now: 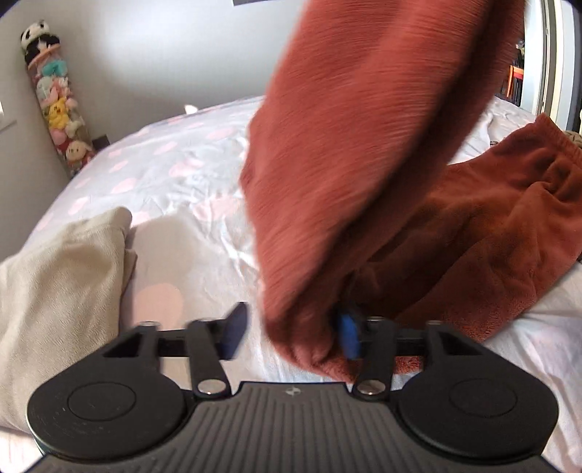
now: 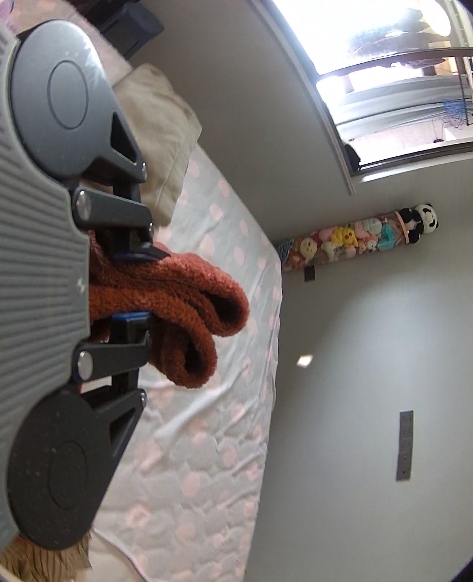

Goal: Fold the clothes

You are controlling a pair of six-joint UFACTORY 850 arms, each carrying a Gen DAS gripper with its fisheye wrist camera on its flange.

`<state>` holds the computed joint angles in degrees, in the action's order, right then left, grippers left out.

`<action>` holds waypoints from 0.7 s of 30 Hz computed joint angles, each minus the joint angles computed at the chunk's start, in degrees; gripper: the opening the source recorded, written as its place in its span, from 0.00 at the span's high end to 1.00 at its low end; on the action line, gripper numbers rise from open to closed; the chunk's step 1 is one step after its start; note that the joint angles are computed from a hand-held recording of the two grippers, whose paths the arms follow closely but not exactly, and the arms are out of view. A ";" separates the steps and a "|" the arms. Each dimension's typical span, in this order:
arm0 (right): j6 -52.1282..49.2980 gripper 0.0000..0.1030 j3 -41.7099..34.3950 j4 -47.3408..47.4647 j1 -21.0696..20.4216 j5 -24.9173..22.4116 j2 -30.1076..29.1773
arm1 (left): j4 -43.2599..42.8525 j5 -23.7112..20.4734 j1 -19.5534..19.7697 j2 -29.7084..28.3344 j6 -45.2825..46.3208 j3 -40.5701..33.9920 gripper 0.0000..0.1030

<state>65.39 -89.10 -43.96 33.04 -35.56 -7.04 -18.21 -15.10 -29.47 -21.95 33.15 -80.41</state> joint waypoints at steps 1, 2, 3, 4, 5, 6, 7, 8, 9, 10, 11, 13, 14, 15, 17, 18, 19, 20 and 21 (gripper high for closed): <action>0.09 0.74 1.07 -0.11 -0.65 -0.58 0.98 | -2.59 -0.71 0.35 0.01 2.35 -0.14 0.62; 0.09 0.74 2.39 -0.12 -1.34 -1.09 2.00 | -5.14 -1.30 0.59 0.02 4.80 -0.23 0.66; 0.02 0.74 3.90 -0.10 -2.04 -1.54 3.06 | -6.37 -1.64 0.60 0.03 6.18 -0.31 0.69; 0.00 0.74 5.59 -0.02 -2.82 -1.97 4.12 | -6.96 -1.82 0.51 0.05 7.04 -0.35 0.70; 0.00 0.74 7.40 0.11 -3.68 -2.38 5.16 | -7.69 -2.06 0.36 0.08 8.18 -0.40 0.72; 0.28 0.74 9.41 0.18 -4.47 -2.82 6.32 | -8.48 -2.35 0.17 0.13 9.49 -0.45 0.74; 0.81 0.74 11.66 0.31 -5.29 -3.06 7.60 | -9.14 -2.72 -0.04 0.16 10.58 -0.52 0.76; 1.32 0.74 13.90 0.55 -6.18 -3.14 8.85 | -9.24 -3.18 -0.38 0.06 11.01 -0.69 0.78; 1.74 0.74 16.08 0.85 -7.12 -3.20 10.06 | -8.88 -3.59 -0.90 0.02 10.93 -0.71 0.80; 2.05 0.74 18.14 1.46 -7.99 -3.15 11.16 | -8.36 -3.95 -1.49 0.09 10.66 -0.60 0.81; 2.26 0.74 20.10 2.31 -8.80 -3.00 12.17 | -7.31 -4.21 -1.97 0.12 10.25 -0.51 0.82; 2.42 0.74 23.88 4.16 -10.54 -2.64 14.07 | -1.99 -4.11 -3.34 0.22 7.11 -0.27 0.83; 2.45 0.74 25.58 5.20 -11.24 -2.49 14.84 | 0.75 -4.07 -3.95 0.28 5.56 -0.12 0.83; 2.67 0.74 27.29 6.28 -11.71 -2.31 15.50 | 3.18 -4.13 -4.44 0.32 4.41 0.01 0.83; 3.17 0.74 30.84 8.50 -12.59 -1.83 16.77 | 7.17 -4.54 -5.30 0.32 2.83 0.14 0.83; 3.73 0.74 32.31 9.32 -12.89 -1.52 17.02 | 8.74 -4.85 -5.60 0.25 2.14 0.16 0.83; 4.59 0.74 33.56 9.89 -13.07 -1.15 16.98 | 10.54 -5.17 -5.92 0.15 1.16 0.17 0.83; 5.40 0.74 34.78 10.49 -13.26 -0.76 16.89 | 12.30 -5.51 -6.24 0.04 0.21 0.18 0.83; 6.19 0.74 35.84 10.55 -13.39 -0.51 16.79 | 14.12 -5.87 -6.60 -0.11 -1.03 0.13 0.83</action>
<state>71.58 -53.26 -33.41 19.65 -36.07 9.74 -4.09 -20.97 -36.07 -22.07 32.12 -80.28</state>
